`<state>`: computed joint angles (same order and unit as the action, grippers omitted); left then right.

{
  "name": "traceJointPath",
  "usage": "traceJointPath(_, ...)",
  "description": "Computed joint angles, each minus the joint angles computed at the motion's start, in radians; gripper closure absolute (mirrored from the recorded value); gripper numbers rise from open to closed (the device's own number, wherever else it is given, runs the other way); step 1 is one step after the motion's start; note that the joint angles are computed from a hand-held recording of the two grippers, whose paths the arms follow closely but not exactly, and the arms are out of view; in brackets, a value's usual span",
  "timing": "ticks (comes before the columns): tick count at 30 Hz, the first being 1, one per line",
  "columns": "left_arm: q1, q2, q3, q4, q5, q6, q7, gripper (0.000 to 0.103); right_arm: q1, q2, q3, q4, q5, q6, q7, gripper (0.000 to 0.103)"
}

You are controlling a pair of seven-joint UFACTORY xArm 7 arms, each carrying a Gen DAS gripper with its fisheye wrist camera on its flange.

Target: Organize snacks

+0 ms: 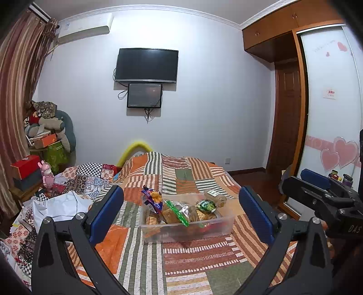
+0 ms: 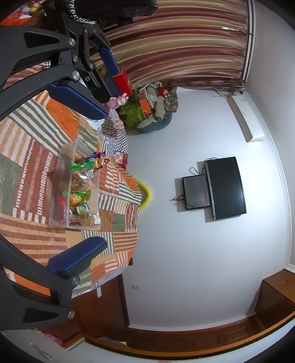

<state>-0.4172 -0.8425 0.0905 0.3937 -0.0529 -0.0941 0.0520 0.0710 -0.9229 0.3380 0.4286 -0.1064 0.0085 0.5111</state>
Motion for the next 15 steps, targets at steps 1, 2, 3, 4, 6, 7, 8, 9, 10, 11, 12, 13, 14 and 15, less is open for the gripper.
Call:
traceJointPath(1, -0.002, 0.0, 0.002, 0.0, 0.001, 0.001, 0.001, 0.0, -0.001, 0.001, 0.001, 0.0, 0.0, -0.001, 0.001, 0.0)
traceJointPath(2, -0.002, -0.001, 0.002, 0.0, 0.001, 0.001, 0.001, 0.0, -0.001, 0.003, 0.0, 0.0, -0.001, -0.003, 0.0, 0.0)
traceJointPath(3, -0.002, -0.001, 0.002, 0.0, 0.001, 0.0, 0.001, 0.0, -0.001, 0.003, 0.0, 0.0, -0.001, -0.003, 0.0, 0.0)
traceJointPath(4, -0.003, -0.002, 0.003, -0.001, 0.002, -0.001, 0.002, 0.0, -0.001, 0.002, 0.001, 0.001, -0.002, 0.0, 0.0, 0.0)
traceJointPath(6, -0.011, -0.002, 0.009, -0.001, 0.003, -0.003, 0.005, 0.0, -0.002, 0.005, -0.001, 0.002, -0.003, -0.003, -0.001, 0.0)
traceJointPath(7, -0.014, -0.002, 0.011, -0.001, 0.004, -0.003, 0.007, 0.0, -0.001, 0.004, -0.001, 0.002, -0.002, -0.001, -0.001, 0.0)
traceJointPath(8, -0.014, -0.002, 0.011, -0.002, 0.004, -0.004, 0.008, 0.0, -0.002, 0.005, -0.001, 0.003, -0.002, -0.001, -0.001, 0.0)
traceJointPath(9, -0.015, -0.002, 0.012, -0.003, 0.005, -0.005, 0.009, 0.0, -0.003, 0.004, 0.0, 0.004, -0.002, 0.001, 0.0, 0.0)
traceJointPath(10, -0.017, -0.003, 0.014, -0.003, 0.005, -0.005, 0.01, 0.0, -0.004, 0.003, 0.0, 0.003, -0.003, 0.002, 0.0, 0.0)
traceJointPath(11, -0.019, -0.003, 0.015, -0.003, 0.005, -0.006, 0.011, 0.0, -0.005, 0.003, 0.001, 0.002, -0.002, 0.002, 0.001, 0.0)
traceJointPath(12, -0.018, -0.004, 0.013, -0.005, 0.005, -0.008, 0.011, 0.0, -0.004, 0.003, 0.0, 0.002, -0.002, 0.003, 0.001, 0.0)
traceJointPath(13, -0.018, -0.005, 0.013, -0.007, 0.006, -0.012, 0.012, 0.0, -0.002, 0.001, -0.001, 0.003, -0.002, 0.007, 0.001, 0.0)
traceJointPath(14, -0.019, -0.006, 0.013, -0.009, 0.007, -0.015, 0.013, 0.0, -0.003, 0.001, -0.002, 0.002, -0.003, 0.006, 0.001, 0.0)
traceJointPath(15, -0.021, -0.008, 0.013, -0.01, 0.007, -0.015, 0.013, 0.0, -0.004, -0.002, -0.002, 0.002, -0.002, 0.008, 0.002, 0.0)
